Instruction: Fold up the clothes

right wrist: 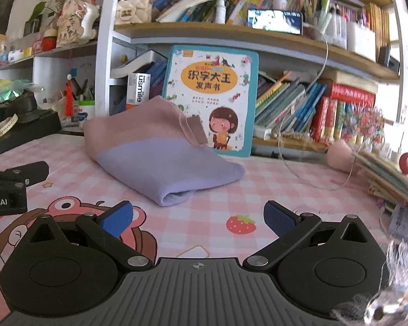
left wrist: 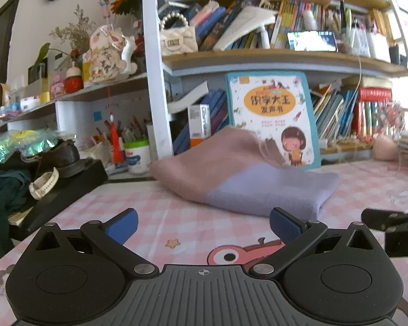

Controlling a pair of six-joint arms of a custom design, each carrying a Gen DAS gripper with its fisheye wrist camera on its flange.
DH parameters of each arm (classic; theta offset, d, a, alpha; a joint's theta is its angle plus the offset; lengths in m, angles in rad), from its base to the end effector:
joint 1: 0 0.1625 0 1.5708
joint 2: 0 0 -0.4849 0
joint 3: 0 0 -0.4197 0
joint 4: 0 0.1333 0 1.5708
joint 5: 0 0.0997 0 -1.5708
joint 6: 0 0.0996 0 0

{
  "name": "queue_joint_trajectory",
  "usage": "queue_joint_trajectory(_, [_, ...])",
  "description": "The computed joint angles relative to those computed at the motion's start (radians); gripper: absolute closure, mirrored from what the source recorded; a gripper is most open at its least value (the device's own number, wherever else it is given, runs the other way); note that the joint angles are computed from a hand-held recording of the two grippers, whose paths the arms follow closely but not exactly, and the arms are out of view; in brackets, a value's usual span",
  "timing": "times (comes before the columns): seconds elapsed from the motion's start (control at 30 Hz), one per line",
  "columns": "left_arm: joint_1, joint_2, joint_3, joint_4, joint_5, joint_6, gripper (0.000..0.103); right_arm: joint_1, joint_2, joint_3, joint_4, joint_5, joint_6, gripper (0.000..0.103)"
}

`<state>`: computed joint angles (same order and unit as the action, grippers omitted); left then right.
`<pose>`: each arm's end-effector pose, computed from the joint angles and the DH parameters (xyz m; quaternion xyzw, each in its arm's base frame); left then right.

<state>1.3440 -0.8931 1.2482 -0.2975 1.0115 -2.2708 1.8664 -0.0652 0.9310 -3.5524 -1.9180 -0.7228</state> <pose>0.0069 -0.7981 0.2899 0.2029 0.6951 -0.5624 0.3992 0.3526 -0.8165 -0.0772 0.3275 -0.7742 0.4785 0.2537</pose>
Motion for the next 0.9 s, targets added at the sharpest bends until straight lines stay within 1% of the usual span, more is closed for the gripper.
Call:
queue_joint_trajectory(0.1, [0.001, 0.014, -0.034, 0.053, -0.015, -0.011, 0.0, -0.009, -0.02, 0.027, 0.01, 0.032, 0.046, 0.0])
queue_joint_trajectory(0.2, [0.004, 0.019, -0.049, 0.09, -0.012, -0.025, 0.0, -0.017, -0.037, 0.048, 0.032, 0.062, 0.081, 0.0])
queue_joint_trajectory(0.3, [0.004, 0.032, -0.08, 0.141, -0.024, -0.04, 0.0, -0.024, -0.046, 0.043, 0.083, 0.085, 0.087, 0.0])
queue_joint_trajectory(0.4, [0.003, 0.056, -0.141, 0.234, -0.033, -0.075, 0.0, -0.031, -0.053, 0.017, 0.159, 0.113, 0.101, 0.0])
queue_joint_trajectory(0.5, [0.001, 0.073, -0.187, 0.296, -0.015, -0.093, 0.0, -0.057, -0.067, -0.034, 0.306, 0.208, 0.228, 0.0])
queue_joint_trajectory(0.6, [-0.008, 0.098, -0.231, 0.325, -0.016, -0.049, 0.0, -0.083, -0.062, -0.113, 0.447, 0.303, 0.343, 0.0])
queue_joint_trajectory(0.73, [-0.02, 0.146, -0.301, 0.359, -0.045, 0.03, 0.0, -0.096, -0.002, -0.258, 0.546, 0.314, 0.438, 0.0])
queue_joint_trajectory(0.77, [-0.02, 0.155, -0.312, 0.368, -0.041, 0.046, 0.0, -0.099, 0.011, -0.288, 0.557, 0.319, 0.46, 0.0])
queue_joint_trajectory(0.8, [-0.022, 0.165, -0.324, 0.375, -0.035, 0.068, 0.0, -0.102, 0.025, -0.317, 0.565, 0.324, 0.482, 0.0])
queue_joint_trajectory(0.9, [-0.024, 0.179, -0.332, 0.352, -0.012, 0.143, 0.0, -0.114, 0.048, -0.357, 0.537, 0.358, 0.536, 0.0])
